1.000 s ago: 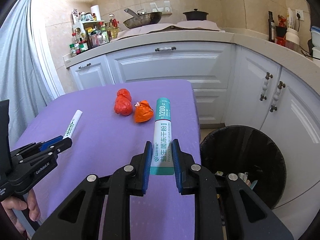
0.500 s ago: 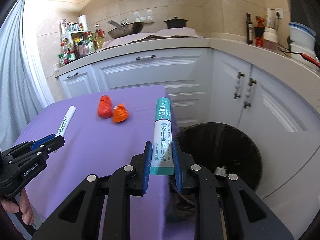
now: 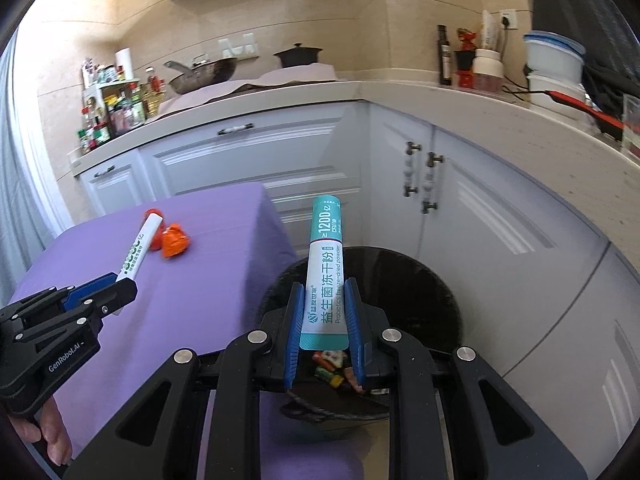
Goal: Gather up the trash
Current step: 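Carry both tubes toward the bin with both grippers, then open both grippers to drop the tubes into the bin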
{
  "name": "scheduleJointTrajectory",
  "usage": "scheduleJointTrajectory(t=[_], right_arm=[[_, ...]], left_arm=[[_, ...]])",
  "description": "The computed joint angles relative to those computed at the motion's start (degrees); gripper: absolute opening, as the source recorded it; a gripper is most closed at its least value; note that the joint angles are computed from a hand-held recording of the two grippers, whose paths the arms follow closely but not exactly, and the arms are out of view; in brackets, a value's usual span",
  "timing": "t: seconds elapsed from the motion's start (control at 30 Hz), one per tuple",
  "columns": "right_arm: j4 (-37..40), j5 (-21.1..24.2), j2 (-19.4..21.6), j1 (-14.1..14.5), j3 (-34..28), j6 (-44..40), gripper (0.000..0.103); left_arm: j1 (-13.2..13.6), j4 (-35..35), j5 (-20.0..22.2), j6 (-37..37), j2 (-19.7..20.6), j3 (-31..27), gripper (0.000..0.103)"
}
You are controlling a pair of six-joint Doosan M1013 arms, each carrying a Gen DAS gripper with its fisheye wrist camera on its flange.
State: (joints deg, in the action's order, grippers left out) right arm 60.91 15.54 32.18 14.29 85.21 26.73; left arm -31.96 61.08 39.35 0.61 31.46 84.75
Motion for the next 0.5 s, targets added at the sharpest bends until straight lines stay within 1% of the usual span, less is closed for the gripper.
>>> scheduleJointTrajectory(t=[0.23,0.5], right_arm=[[0.6,-1.2,0.6,-1.0,-0.5,0.5,0.022],[-2.4,-1.1,2.4,-1.7,-2.3,4.7,0.022]], left_arm=[[-0.2,-1.8,-0.1,4.3,3.1,-4.3,0.021],[0.3,-5.7,-0.2,9.5,6.2,-8.6,0.021]])
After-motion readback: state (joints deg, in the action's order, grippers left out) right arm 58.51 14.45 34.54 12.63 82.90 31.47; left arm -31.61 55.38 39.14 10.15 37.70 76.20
